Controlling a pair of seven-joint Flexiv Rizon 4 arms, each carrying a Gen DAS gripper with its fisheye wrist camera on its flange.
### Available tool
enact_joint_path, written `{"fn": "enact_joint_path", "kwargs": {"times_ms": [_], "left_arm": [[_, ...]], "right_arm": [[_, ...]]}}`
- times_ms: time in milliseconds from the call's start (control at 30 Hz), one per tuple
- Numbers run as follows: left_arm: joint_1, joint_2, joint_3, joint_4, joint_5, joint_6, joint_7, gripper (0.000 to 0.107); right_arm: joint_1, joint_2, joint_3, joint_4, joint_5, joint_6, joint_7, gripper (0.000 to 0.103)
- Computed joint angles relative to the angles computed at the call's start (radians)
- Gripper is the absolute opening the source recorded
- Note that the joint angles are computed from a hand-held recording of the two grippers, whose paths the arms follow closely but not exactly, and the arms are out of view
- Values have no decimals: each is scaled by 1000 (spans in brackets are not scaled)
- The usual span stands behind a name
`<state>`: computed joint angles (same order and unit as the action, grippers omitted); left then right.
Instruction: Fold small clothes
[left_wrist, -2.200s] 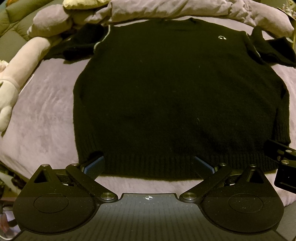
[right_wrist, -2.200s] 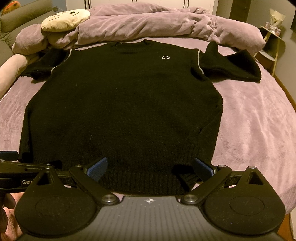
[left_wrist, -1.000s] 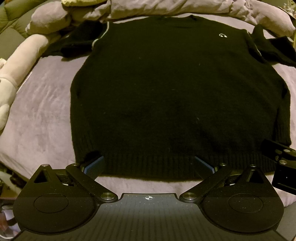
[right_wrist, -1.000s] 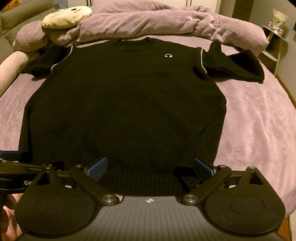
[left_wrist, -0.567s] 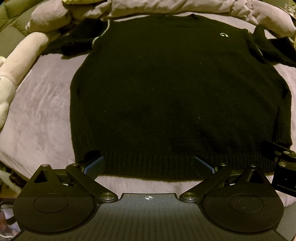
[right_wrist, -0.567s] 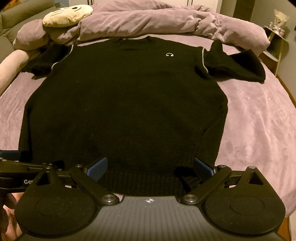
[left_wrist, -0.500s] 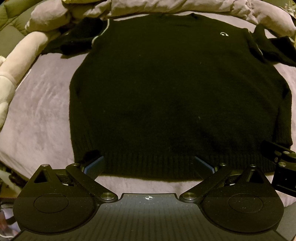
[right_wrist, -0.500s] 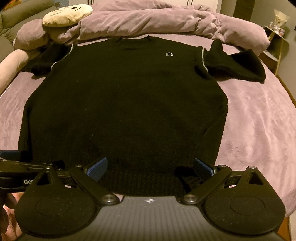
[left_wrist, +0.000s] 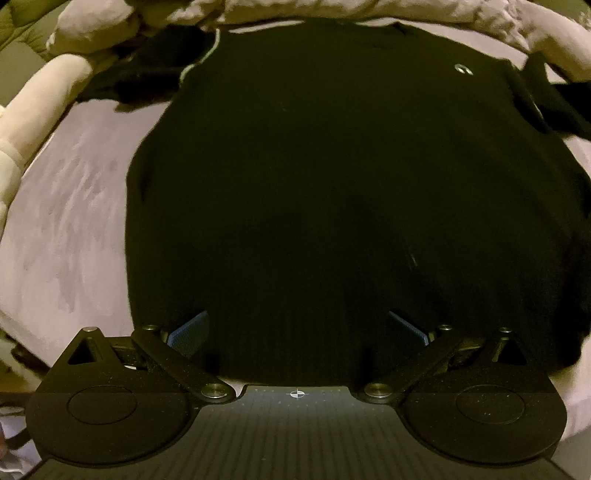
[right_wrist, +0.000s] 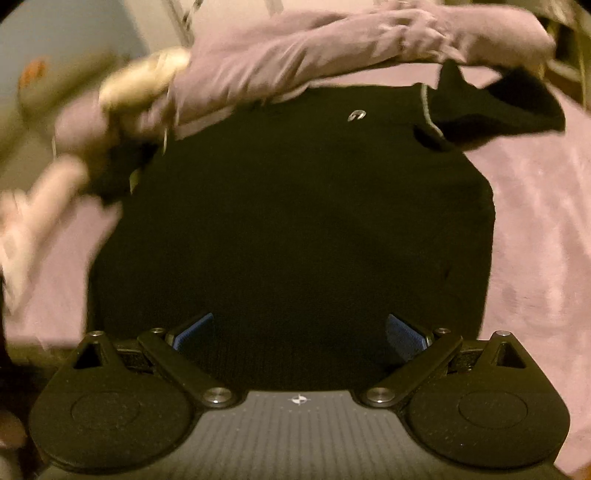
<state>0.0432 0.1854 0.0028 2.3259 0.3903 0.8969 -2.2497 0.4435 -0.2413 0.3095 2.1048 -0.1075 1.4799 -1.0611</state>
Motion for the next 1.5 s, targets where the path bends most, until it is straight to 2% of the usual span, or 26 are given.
{"fn": "enact_joint_path", "kwargs": {"times_ms": [33, 100, 167, 200, 267, 300, 367, 400, 467, 533, 567, 633, 800, 900, 967, 1100, 1167, 1200, 1233, 1267, 1300, 1333, 1433, 1500], "left_arm": [[11, -15, 2, -10, 10, 10, -7, 103], [26, -46, 8, -33, 25, 26, -18, 103], [40, -91, 14, -65, 49, 40, -43, 103], [48, -121, 19, -89, 67, 47, -65, 103], [49, -171, 32, -128, 96, 55, -109, 103], [49, -204, 42, -152, 106, 61, -139, 103], [43, -256, 66, -173, 102, 97, -176, 103], [39, -285, 79, -186, 97, 111, -197, 103], [22, -329, 102, -210, 89, 114, -232, 103], [-15, -355, 140, -234, 178, 139, -343, 103], [-34, -365, 158, -245, 234, 156, -402, 103], [-46, -380, 176, -254, 269, 175, -440, 103], [-90, -390, 216, -262, 390, 208, -611, 103], [-85, -384, 219, -248, 417, 241, -635, 103], [-80, -371, 216, -229, 414, 268, -636, 103], [-48, -355, 219, -188, 390, 354, -608, 103], [-42, -357, 228, -178, 396, 391, -610, 103], [-44, -358, 234, -177, 407, 401, -619, 103], [-51, -359, 241, -178, 426, 406, -639, 103], [-59, -359, 244, -182, 441, 403, -652, 103], [-63, -360, 242, -187, 448, 391, -647, 103], [-66, -361, 237, -191, 448, 376, -635, 103], [-71, -364, 224, -205, 436, 335, -606, 103], [-64, -359, 219, -201, 419, 334, -592, 103]], "right_arm": [[-70, -31, 60, -30, 76, 36, -40, 99], [-209, -112, 181, -133, 319, 94, -186, 99], [-349, -207, 286, -269, 531, 95, -310, 99], [-419, -255, 338, -317, 557, 100, -318, 99], [-513, -366, 390, -382, 444, 166, -191, 99], [-523, -406, 373, -401, 360, 203, -100, 99], [-505, -474, 315, -486, 328, 228, -47, 99], [-485, -510, 271, -545, 320, 216, -7, 99], [-476, -591, 237, -672, 302, 172, 26, 99], [-414, -637, 117, -748, 241, 147, 146, 99], [-393, -671, 81, -800, 243, 150, 159, 99], [-399, -721, 76, -871, 203, 141, 179, 99], [-460, -872, 216, -1077, 123, 77, 126, 99], [-424, -893, 168, -1144, 163, 65, 173, 99], [-382, -896, 93, -1162, 187, 106, 223, 99], [-336, -928, 13, -1223, 152, 109, 275, 97], [-330, -935, 3, -1230, 140, 119, 287, 74], [-325, -943, -9, -1246, 141, 111, 310, 67], [-324, -945, -17, -1246, 144, 111, 328, 50], [-325, -946, -22, -1245, 144, 101, 345, 35], [-318, -941, -49, -1238, 146, 85, 371, 28], [-312, -937, -72, -1233, 146, 70, 395, 16], [-322, -917, -69, -1199, 148, 71, 417, 12], [-299, -887, -130, -1165, 139, 80, 451, 11]]}}
